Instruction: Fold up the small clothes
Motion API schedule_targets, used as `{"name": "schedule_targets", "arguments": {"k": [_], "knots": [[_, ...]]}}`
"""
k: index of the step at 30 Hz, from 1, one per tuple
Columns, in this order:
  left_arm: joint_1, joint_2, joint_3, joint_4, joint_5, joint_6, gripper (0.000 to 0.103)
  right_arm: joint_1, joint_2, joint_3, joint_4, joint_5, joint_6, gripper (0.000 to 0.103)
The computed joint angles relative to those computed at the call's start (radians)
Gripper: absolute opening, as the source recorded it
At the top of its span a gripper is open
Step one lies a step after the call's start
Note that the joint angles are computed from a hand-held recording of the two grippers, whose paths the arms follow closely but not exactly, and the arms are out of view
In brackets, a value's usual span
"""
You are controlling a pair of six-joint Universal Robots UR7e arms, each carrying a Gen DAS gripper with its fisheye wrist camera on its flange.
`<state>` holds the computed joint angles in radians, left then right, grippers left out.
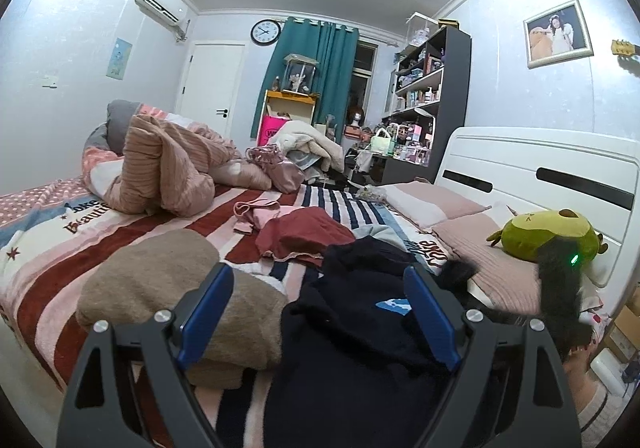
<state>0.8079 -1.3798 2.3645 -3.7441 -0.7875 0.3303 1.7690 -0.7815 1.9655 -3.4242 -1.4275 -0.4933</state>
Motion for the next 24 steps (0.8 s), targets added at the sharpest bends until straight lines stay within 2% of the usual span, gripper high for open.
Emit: {"name": "schedule_targets", "arguments": {"k": [3, 7, 11, 12, 13, 15, 17, 19, 22, 24], "knots": [[0.007, -0.021, 0.012, 0.005, -0.003, 0.0, 0.084, 0.036, 0.08, -0.056, 0.1, -0.053, -0.063, 0.007], [0.016, -0.043, 0.028, 0.04, -0.009, -0.023, 0.084, 0.049, 0.17, -0.108, 0.147, -0.132, -0.066, 0.008], [0.035, -0.043, 0.03, 0.071, -0.024, -0.027, 0.085, 0.045, 0.18, -0.113, 0.202, -0.167, -0.036, 0.017], [0.045, -0.045, 0.028, 0.094, -0.038, -0.034, 0.085, 0.041, 0.162, -0.102, 0.216, -0.159, -0.024, 0.019], [0.059, -0.045, 0.023, 0.121, -0.059, -0.041, 0.085, 0.032, 0.134, -0.078, 0.221, -0.131, -0.016, 0.027], [0.084, -0.041, 0.017, 0.156, -0.093, -0.051, 0.085, 0.02, 0.088, -0.023, 0.177, -0.093, -0.015, 0.039], [0.119, -0.028, 0.006, 0.202, -0.125, -0.07, 0.085, 0.003, 0.021, 0.066, 0.081, -0.073, -0.006, 0.061], [0.148, -0.001, -0.01, 0.242, -0.12, -0.1, 0.085, -0.022, -0.05, 0.155, -0.032, -0.09, 0.019, 0.069], [0.199, 0.038, -0.034, 0.304, -0.187, -0.119, 0.085, -0.053, -0.137, 0.262, -0.164, -0.205, 0.003, 0.071], [0.221, 0.068, -0.051, 0.334, -0.207, -0.131, 0.085, -0.088, -0.185, 0.314, -0.212, -0.266, 0.007, 0.074]]}}
